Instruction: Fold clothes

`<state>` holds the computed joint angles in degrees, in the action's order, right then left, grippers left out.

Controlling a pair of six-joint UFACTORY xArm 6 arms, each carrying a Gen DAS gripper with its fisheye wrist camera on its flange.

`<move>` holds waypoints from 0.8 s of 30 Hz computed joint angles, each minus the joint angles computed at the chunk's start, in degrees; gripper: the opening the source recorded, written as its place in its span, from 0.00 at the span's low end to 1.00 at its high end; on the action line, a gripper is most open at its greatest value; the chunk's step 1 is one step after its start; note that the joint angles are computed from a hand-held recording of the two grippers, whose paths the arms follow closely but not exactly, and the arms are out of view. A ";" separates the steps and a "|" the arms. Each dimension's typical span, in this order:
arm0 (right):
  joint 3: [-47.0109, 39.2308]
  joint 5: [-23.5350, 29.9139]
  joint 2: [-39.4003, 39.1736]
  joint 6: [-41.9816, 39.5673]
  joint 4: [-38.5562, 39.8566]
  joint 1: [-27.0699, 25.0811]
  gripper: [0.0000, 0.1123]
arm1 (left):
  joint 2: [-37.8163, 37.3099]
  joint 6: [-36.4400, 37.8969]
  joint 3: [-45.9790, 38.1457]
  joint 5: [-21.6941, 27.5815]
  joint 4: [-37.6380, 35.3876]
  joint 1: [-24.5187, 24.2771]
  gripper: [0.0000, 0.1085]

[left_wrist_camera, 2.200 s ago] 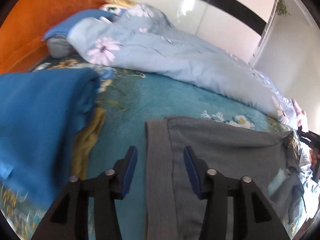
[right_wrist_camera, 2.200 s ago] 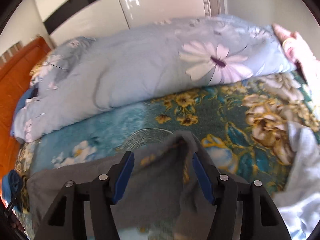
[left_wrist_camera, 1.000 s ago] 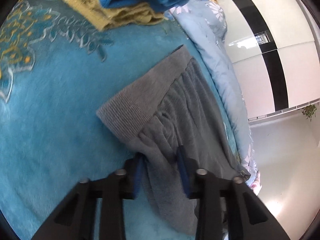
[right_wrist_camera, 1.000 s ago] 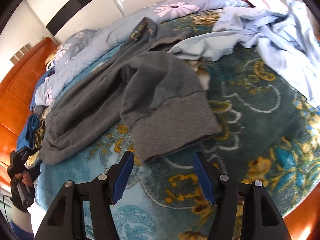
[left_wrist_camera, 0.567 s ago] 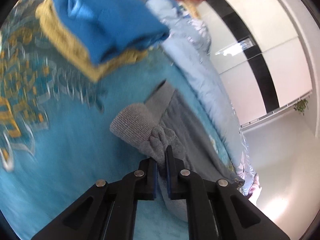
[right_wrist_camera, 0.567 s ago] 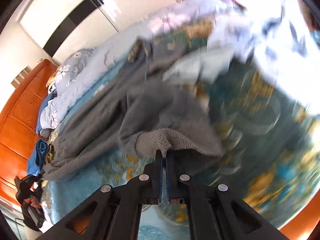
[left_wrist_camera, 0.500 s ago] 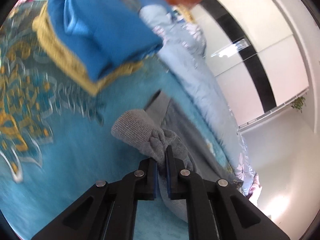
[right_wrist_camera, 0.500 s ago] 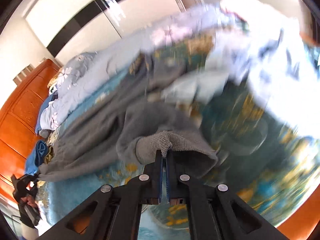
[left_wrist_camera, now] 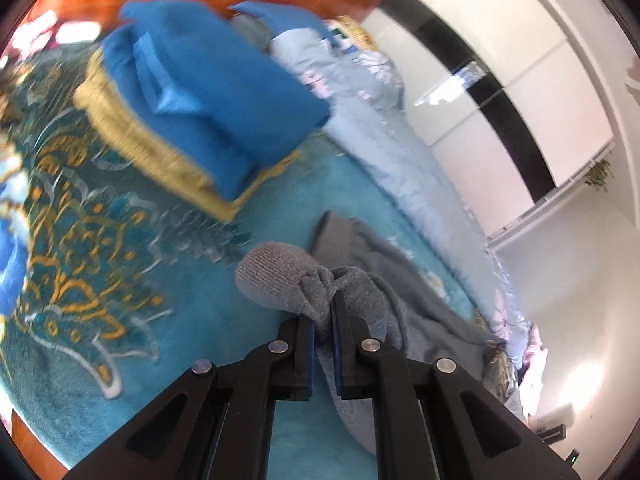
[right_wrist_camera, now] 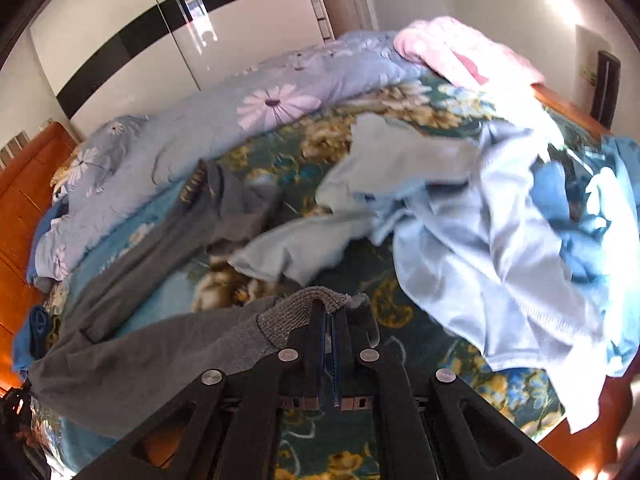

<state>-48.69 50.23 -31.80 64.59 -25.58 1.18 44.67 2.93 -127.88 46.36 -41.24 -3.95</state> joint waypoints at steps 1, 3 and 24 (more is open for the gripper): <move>1.64 0.14 -1.03 0.43 0.15 0.06 0.02 | 0.28 -0.37 0.41 0.24 0.01 0.20 0.07; 5.56 0.45 -3.44 0.79 2.06 -0.39 0.02 | 0.98 -0.90 0.44 0.97 0.65 0.42 0.07; 18.39 -18.70 -6.50 11.79 9.23 0.00 0.42 | 0.22 1.34 1.51 2.42 1.62 -0.16 0.07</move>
